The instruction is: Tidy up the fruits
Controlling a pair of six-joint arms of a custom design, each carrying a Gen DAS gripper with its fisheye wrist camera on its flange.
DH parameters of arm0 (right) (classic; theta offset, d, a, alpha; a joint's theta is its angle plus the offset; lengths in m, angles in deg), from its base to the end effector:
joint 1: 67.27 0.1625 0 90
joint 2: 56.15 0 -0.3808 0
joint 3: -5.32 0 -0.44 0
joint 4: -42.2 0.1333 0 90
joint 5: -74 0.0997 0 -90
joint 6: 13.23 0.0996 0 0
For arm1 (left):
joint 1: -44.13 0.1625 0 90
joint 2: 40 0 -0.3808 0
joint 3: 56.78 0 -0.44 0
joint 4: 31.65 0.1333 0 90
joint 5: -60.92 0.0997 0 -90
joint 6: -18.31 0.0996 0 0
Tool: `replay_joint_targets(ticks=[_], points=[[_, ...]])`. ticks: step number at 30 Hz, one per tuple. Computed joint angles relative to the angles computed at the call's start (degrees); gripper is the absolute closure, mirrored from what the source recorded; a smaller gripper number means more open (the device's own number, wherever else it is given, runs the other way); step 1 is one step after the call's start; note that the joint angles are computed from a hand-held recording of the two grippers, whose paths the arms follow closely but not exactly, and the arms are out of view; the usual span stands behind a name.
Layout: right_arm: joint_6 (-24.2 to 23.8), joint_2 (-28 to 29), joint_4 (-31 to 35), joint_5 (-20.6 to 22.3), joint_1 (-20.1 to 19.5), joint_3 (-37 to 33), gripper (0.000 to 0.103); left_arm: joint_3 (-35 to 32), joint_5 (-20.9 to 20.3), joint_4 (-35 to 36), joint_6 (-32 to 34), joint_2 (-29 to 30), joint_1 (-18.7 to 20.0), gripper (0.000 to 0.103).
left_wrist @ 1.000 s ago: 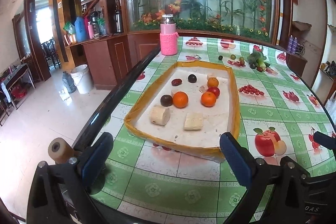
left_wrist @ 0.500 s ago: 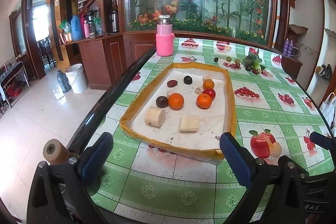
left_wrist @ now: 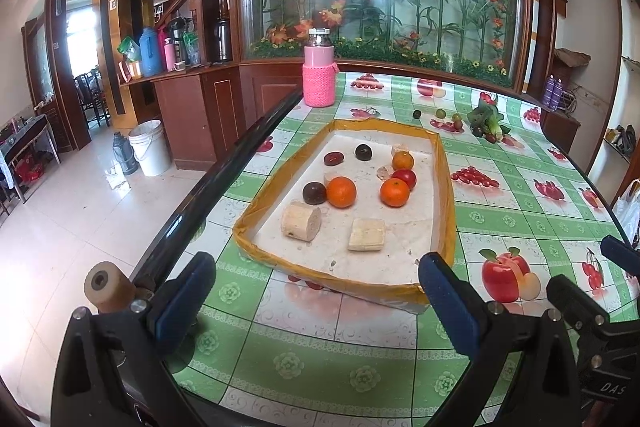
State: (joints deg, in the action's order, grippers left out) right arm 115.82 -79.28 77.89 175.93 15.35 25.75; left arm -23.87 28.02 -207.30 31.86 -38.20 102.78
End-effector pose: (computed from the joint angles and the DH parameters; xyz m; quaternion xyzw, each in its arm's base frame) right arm 0.0068 -0.8249 0.1961 0.2783 -0.8300 0.3700 0.3111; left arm -0.2555 -0.8363 -0.0567 0.1129 0.8114 -0.4400 0.3678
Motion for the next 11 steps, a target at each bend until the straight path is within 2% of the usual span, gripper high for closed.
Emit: replay_joint_targets(ticks=[4, 11], points=[[-0.7, -2.6, -3.8, -1.0, 0.0, 4.6, 0.000, 0.5, -0.4, 0.2, -0.7, -0.4, 0.2, 0.000], [-1.8, -2.6, -4.5, -0.8, 0.3, 4.7, 0.000, -0.9, -0.5, 1.0, 0.2, 0.5, 0.0, 0.000]])
